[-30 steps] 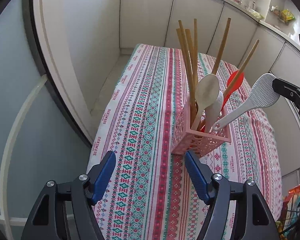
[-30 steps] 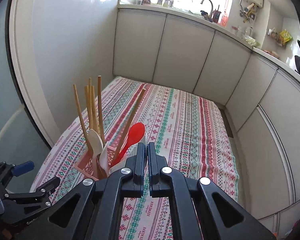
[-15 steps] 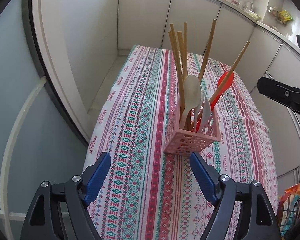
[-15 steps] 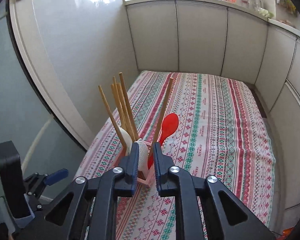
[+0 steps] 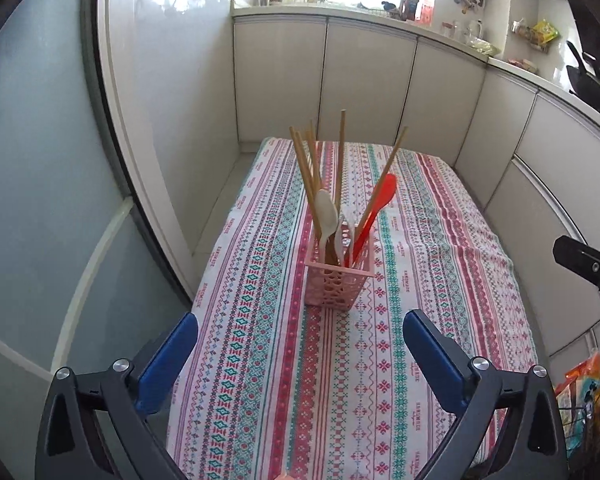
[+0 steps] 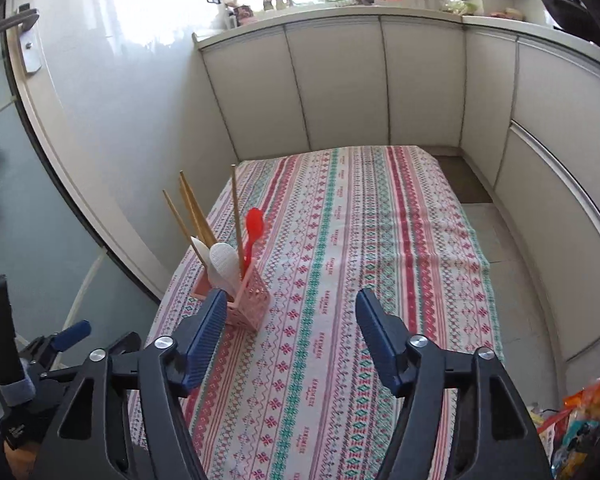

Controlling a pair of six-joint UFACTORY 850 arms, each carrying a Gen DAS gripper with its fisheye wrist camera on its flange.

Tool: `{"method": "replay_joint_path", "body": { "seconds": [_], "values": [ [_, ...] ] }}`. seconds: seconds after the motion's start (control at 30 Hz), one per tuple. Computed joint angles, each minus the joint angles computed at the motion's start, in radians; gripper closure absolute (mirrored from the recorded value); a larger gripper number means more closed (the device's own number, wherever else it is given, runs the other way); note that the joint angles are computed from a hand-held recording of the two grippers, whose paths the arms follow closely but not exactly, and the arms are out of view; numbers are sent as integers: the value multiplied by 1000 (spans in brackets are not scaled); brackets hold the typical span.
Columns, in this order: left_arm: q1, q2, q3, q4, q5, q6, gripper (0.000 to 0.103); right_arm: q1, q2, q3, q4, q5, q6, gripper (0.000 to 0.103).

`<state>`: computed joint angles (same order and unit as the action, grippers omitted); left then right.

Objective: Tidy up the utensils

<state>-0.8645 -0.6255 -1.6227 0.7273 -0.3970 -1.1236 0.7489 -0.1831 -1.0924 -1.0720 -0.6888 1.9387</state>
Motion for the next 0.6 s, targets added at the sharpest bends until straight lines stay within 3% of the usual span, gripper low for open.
{"method": "replay_joint_path", "body": {
  "seconds": [0.13, 0.23, 0.6],
  "values": [
    [-39, 20, 8, 49, -42, -16, 0, 50, 42, 39, 49, -109, -2, 0],
    [-55, 30, 15, 67, -46, -30, 0, 83, 66, 74, 70, -159, 20, 0],
    [-93, 4, -20, 126, -97, -77, 0, 92, 76, 101, 100, -162, 14, 0]
  ]
}}
